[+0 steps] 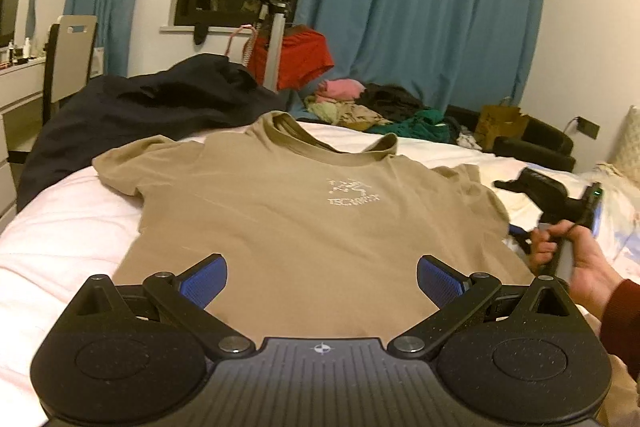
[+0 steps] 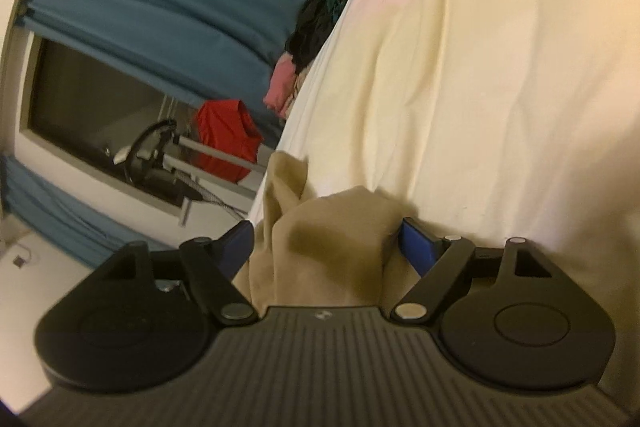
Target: Fold clothes
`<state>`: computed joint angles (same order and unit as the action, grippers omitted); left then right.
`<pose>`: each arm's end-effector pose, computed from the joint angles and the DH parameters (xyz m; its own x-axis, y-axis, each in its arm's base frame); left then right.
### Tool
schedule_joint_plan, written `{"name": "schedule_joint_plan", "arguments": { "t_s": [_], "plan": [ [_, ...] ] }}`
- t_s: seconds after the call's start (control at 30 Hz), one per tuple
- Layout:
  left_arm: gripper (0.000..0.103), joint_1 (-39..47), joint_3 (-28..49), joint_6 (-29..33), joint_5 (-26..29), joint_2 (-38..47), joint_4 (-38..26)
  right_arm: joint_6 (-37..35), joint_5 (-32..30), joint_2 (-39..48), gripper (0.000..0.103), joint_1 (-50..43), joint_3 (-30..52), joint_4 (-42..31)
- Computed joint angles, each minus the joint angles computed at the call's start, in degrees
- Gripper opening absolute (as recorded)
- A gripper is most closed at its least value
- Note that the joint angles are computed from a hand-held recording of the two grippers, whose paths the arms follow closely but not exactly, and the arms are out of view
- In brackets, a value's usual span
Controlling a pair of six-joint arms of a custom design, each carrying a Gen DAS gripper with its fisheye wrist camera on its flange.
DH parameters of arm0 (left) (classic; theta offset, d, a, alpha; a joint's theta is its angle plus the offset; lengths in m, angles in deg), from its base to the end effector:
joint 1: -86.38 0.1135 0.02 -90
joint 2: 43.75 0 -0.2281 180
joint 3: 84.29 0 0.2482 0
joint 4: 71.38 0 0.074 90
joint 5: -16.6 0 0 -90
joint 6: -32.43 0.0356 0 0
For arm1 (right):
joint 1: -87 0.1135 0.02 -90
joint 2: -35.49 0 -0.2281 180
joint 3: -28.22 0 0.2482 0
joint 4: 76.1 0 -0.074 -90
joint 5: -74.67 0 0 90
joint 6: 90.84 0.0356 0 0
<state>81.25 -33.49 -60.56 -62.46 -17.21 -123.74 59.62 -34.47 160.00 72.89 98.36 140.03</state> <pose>0.1372 -0.0191 0.2661 -0.4818 -0.0082 -0.8763 0.2297 0.9638 -0.1353 0.3869 -0.0852 0.0660 -0.2120 0.9008 -0.3790 0.2287 0.4228 0.8769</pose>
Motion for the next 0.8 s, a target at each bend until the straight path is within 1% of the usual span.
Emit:
{"name": "schedule_joint_plan", "arguments": {
  "t_s": [0.03, 0.07, 0.1, 0.17, 0.27, 0.43, 0.53, 0.6, 0.63, 0.67, 0.73, 0.77, 0.8],
  "plan": [
    [0.102, -0.04, -0.28, 0.15, 0.18, -0.21, 0.29, -0.75, 0.31, -0.07, 0.053, 0.1, 0.73, -1.42],
    [0.102, -0.17, -0.38, 0.15, -0.25, -0.13, 0.51, -0.17, 0.56, 0.04, 0.029, 0.07, 0.78, -1.52],
    [0.102, -0.33, -0.47, 0.11, -0.75, -0.03, 0.74, 0.7, 0.79, 0.2, 0.013, 0.02, 0.7, -1.35],
    [0.102, 0.51, -0.29, -0.35, -0.13, 0.4, 0.83, 1.2, 3.14, -0.84, 0.009, 0.78, -0.59, -1.18],
    [0.102, 1.7, -0.3, -0.41, 0.72, -0.26, 0.91, -1.53, 8.53, -5.46, 0.009, 2.46, -5.06, 0.13],
    [0.102, 2.08, -0.15, -0.11, 0.3, -1.93, 0.69, -4.55, 15.03, -16.72, 0.009, 2.62, -15.29, 0.83],
    [0.102, 3.11, 0.0, 0.55, 1.09, -2.67, 0.05, -3.93, 18.18, -22.11, 0.008, 0.41, -21.84, 1.57],
    [0.102, 3.62, 0.04, 0.9, 1.28, -3.23, -0.5, 0.21, 15.11, -23.41, 0.011, -2.57, -24.43, 1.94],
    [0.102, 3.88, 0.06, 1.08, 1.38, -3.51, -0.78, 2.87, 11.56, -22.52, 0.012, -4.19, -24.84, 3.45],
    [0.102, 3.73, 0.17, 0.95, 1.05, -3.69, -1.0, 5.44, 7.29, -21.21, 0.015, -5.76, -24.9, 5.28],
    [0.102, 4.16, 0.56, 0.71, 1.25, -3.89, -1.69, 8.68, 2.61, -20.56, 0.052, -7.0, -24.45, 4.71],
    [0.102, 4.63, 0.71, 0.54, 1.75, -4.14, -2.13, 9.49, 3.63, -21.41, 0.091, -6.27, -24.39, 2.87],
    [0.102, 5.23, 0.85, 0.61, 2.46, -4.3, -2.59, 10.19, 5.34, -22.49, 0.101, -5.26, -24.31, 0.68]
  ]
}}
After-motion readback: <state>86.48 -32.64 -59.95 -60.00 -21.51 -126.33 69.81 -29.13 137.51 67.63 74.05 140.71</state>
